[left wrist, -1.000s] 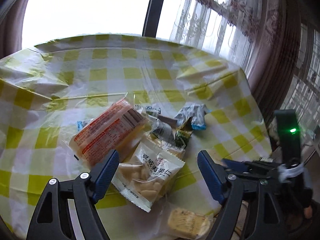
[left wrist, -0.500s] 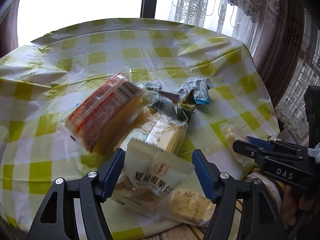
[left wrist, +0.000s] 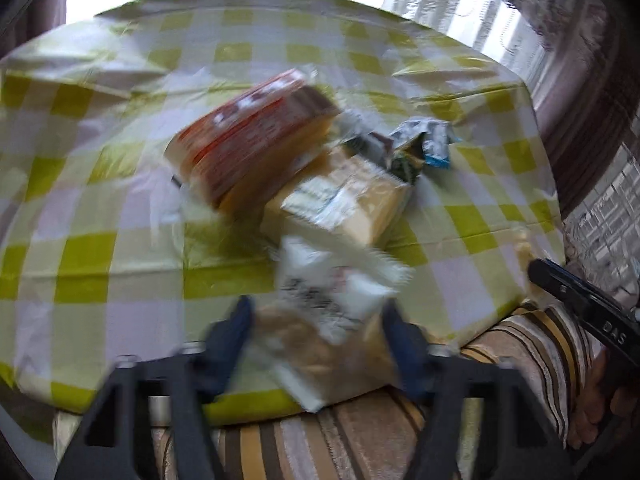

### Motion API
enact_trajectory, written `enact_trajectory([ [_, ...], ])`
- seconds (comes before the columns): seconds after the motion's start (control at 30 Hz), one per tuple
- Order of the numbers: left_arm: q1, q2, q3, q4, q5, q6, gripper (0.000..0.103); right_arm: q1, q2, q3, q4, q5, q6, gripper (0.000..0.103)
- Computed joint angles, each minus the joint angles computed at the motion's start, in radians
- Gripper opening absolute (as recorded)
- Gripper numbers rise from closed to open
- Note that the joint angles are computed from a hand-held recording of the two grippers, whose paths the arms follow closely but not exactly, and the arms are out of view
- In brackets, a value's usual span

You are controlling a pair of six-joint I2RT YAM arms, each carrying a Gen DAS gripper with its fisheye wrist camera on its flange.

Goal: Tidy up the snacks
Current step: 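Carry both snacks to the white box and open both tools to drop them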

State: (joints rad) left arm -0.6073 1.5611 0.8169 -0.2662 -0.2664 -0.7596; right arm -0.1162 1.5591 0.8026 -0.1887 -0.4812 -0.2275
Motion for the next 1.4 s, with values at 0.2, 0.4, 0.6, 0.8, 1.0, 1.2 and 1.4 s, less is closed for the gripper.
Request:
enact_trajectory([
  [0.2, -0.028, -0.022, -0.018, 0.007, -0.041, -0.014, 0.037, -0.060, -0.042, -0.034, -0.010, -0.031, -0.051, 0.040],
  [0.4, -0.167, -0.042, 0.013, -0.084, -0.214, -0.098, 0.027, -0.131, -0.095, -0.064, -0.031, -0.078, -0.098, 0.039],
  [0.6, -0.309, 0.009, 0.159, -0.262, -0.408, -0.155, 0.026, -0.211, -0.163, -0.103, -0.030, -0.126, -0.130, 0.039],
  [0.8, -0.384, 0.078, 0.268, -0.219, -0.386, -0.113, 0.026, -0.338, -0.153, -0.076, -0.089, -0.191, -0.177, 0.039],
  [1.0, -0.426, 0.202, 0.391, -0.065, -0.255, -0.058, 0.026, -0.485, -0.106, -0.016, -0.164, -0.234, -0.267, 0.039],
  [1.2, -0.449, 0.321, 0.509, 0.037, -0.122, -0.051, 0.026, -0.597, -0.015, 0.058, -0.208, -0.234, -0.326, 0.039],
  [1.4, -0.454, 0.426, 0.635, 0.083, -0.021, -0.019, 0.027, -0.651, 0.050, 0.115, -0.207, -0.224, -0.316, 0.039],
])
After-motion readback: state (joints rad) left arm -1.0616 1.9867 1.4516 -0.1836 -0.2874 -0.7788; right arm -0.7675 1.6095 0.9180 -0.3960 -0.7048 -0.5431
